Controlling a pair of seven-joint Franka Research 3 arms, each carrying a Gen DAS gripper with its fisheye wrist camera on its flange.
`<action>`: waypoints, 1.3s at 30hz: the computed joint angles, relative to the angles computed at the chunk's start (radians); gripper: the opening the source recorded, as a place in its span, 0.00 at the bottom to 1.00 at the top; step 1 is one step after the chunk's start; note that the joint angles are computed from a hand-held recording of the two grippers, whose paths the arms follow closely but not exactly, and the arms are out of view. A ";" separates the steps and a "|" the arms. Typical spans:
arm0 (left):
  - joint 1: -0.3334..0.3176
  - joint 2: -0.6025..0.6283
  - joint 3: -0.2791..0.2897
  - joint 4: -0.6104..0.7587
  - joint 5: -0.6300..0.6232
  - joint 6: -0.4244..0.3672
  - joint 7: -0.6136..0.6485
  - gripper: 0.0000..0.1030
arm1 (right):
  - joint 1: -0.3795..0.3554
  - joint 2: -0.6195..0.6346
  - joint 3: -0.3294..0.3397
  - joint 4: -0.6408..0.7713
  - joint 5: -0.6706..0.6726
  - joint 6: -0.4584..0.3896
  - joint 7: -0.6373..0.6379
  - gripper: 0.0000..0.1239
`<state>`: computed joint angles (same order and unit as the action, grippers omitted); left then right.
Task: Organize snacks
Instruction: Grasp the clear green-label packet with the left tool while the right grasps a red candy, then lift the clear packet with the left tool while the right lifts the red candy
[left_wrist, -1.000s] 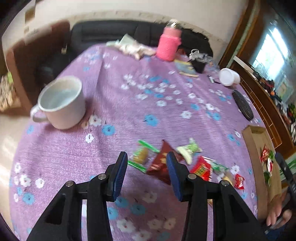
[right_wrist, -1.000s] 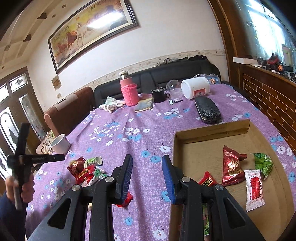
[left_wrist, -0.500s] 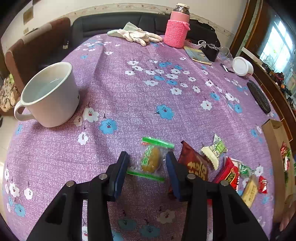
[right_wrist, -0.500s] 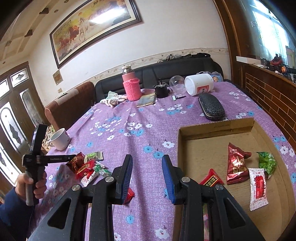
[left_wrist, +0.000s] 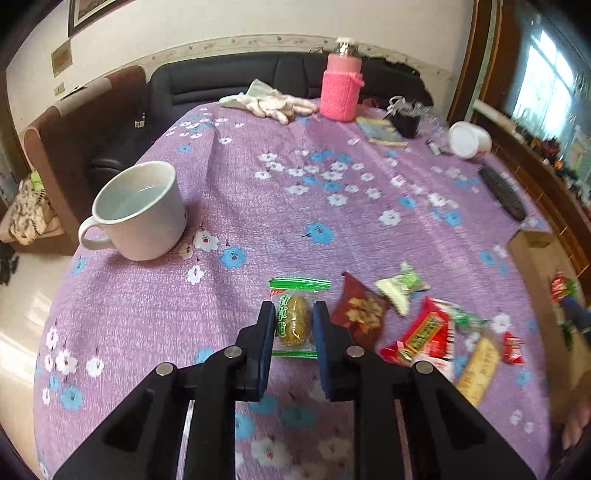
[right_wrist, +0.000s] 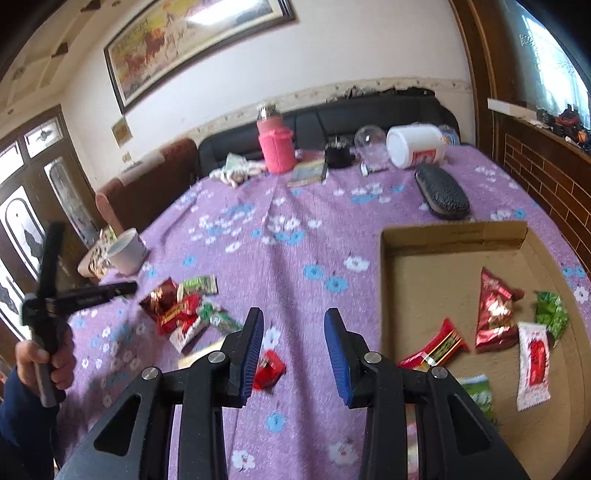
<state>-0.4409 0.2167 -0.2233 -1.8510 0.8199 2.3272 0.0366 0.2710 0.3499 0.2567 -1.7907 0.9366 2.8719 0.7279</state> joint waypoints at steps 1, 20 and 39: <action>-0.001 -0.016 0.000 -0.016 0.008 0.021 -0.024 0.20 | 0.007 -0.002 -0.010 0.001 -0.022 -0.033 0.031 0.30; -0.057 0.077 0.039 0.062 0.119 0.200 -0.123 0.19 | 0.154 0.125 -0.159 0.166 -0.568 -0.276 0.790 0.30; -0.080 0.122 0.036 0.107 0.137 0.182 -0.094 0.19 | -0.060 0.128 0.136 0.075 -0.275 0.059 0.373 0.16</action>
